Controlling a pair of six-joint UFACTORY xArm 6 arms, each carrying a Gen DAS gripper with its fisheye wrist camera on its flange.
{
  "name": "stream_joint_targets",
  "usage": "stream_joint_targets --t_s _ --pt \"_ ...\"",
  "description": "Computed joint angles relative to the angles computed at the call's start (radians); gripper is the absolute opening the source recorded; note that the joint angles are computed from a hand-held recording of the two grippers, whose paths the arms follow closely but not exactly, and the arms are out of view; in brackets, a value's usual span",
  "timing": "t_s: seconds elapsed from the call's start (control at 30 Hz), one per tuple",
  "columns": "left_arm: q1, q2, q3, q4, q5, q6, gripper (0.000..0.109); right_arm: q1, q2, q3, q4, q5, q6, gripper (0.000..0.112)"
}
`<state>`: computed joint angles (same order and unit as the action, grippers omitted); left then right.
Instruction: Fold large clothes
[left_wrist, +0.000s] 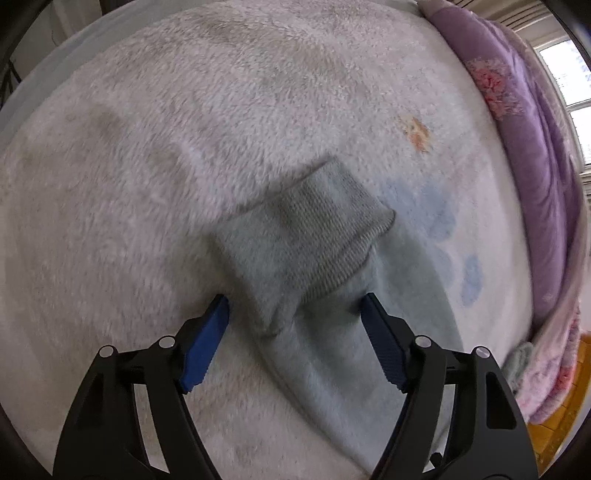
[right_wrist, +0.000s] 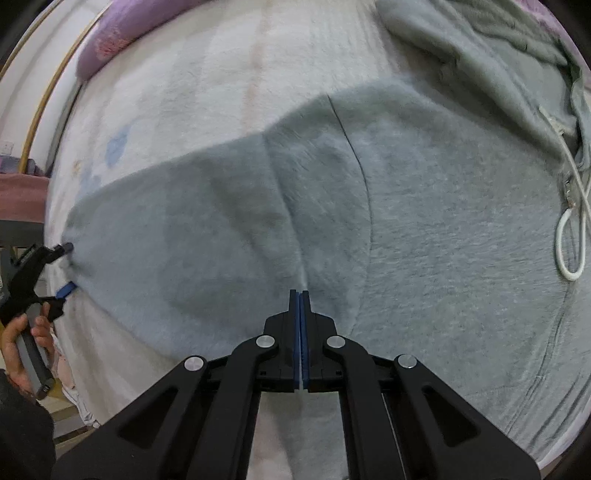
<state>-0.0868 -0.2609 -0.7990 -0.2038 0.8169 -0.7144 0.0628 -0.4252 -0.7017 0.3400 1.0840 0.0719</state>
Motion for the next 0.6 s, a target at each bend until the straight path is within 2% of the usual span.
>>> stream_joint_targets --t_s 0.07,0.13,0.23,0.3,0.43,0.5,0.6 --pt "-0.01 0.033 -0.047 0.079 0.048 -0.035 0.058 -0.014 0.04 -0.014 0.028 0.011 -0.018 0.001" --pt "-0.02 0.034 -0.054 0.105 0.04 -0.024 0.035 -0.02 0.066 -0.022 0.037 0.015 -0.016 0.001" --pt "-0.045 0.029 -0.061 0.129 0.028 -0.015 0.017 -0.029 0.101 -0.047 0.041 0.035 -0.009 0.0" --pt "-0.054 -0.001 -0.063 0.122 0.007 -0.009 0.015 -0.038 0.114 -0.058 0.044 0.046 -0.035 0.0" --pt "-0.127 -0.08 -0.107 0.206 0.004 -0.08 0.015 -0.083 0.138 -0.085 0.088 0.091 -0.102 0.0" --pt "-0.198 -0.102 -0.164 0.279 0.025 -0.13 0.015 -0.139 0.14 -0.098 0.145 0.13 -0.146 0.0" --pt "-0.362 -0.072 -0.322 0.417 0.059 -0.218 0.015 -0.251 0.083 -0.094 0.204 0.186 -0.232 0.002"
